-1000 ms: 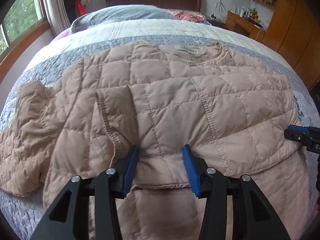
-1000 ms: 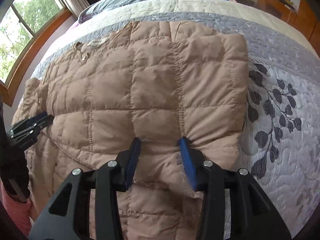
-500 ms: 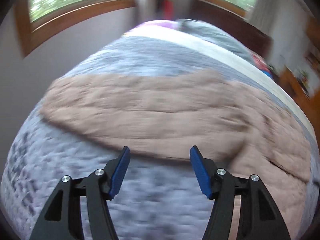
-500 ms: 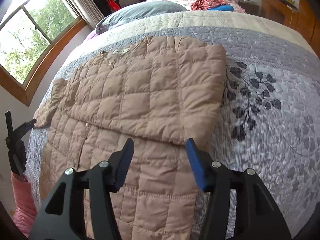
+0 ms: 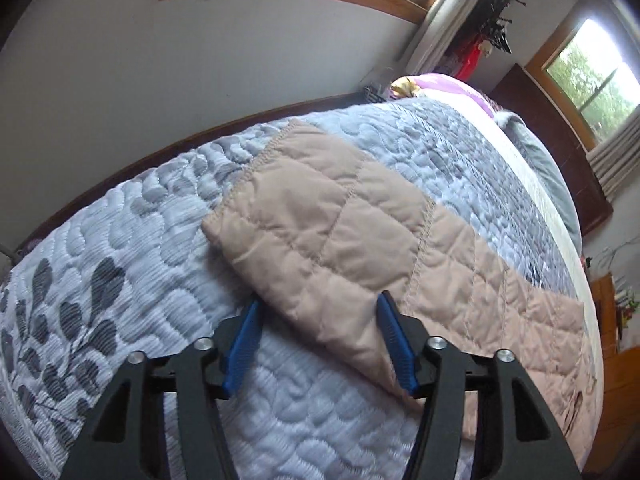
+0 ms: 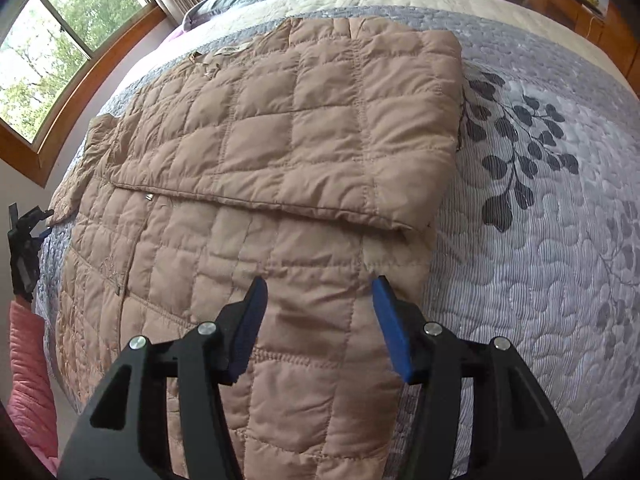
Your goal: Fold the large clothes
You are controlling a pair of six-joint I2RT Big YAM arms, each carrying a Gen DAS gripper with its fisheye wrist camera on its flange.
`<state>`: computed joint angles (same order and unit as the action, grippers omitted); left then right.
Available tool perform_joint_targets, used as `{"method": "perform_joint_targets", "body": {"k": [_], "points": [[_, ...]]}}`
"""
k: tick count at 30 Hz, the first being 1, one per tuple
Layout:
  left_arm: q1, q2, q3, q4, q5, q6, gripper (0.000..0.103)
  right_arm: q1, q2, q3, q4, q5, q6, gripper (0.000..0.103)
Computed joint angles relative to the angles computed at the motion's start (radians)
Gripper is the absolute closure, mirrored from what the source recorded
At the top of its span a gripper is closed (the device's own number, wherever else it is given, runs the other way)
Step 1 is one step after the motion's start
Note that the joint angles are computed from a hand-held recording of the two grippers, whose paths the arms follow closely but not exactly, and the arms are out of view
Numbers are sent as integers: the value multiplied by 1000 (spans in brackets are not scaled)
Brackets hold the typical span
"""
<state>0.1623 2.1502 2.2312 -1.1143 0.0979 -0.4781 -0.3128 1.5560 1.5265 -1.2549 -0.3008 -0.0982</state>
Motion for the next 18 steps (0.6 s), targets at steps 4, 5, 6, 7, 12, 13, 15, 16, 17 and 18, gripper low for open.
{"method": "perform_joint_targets", "body": {"k": [4, 5, 6, 7, 12, 13, 15, 16, 17, 18], "points": [[-1, 26, 32, 7, -21, -14, 74, 7, 6, 0, 4, 16, -1, 48], [-1, 28, 35, 8, -27, -9, 83, 6, 7, -1, 5, 18, -2, 48], [-1, 32, 39, 7, -31, -6, 90, 6, 7, -2, 7, 18, -2, 48], [-1, 32, 37, 10, -35, -5, 93, 9, 9, -4, 10, 20, -1, 47], [3, 12, -4, 53, -24, 5, 98, 12, 17, -14, 24, 18, -1, 46], [1, 7, -11, 60, -28, -1, 99, 10, 17, -15, 27, 14, -1, 46], [-9, -25, -50, 97, -57, -3, 99, 9, 17, -14, 28, 8, 4, 46], [-17, -52, -82, 131, -70, 7, 99, 8, 14, -15, 30, 3, 9, 46], [-28, -85, -121, 174, -75, 22, 99, 6, 9, -18, 33, 0, 12, 46], [-39, -116, -155, 213, -71, 34, 99, 0, 2, -22, 34, -3, 12, 46]]}}
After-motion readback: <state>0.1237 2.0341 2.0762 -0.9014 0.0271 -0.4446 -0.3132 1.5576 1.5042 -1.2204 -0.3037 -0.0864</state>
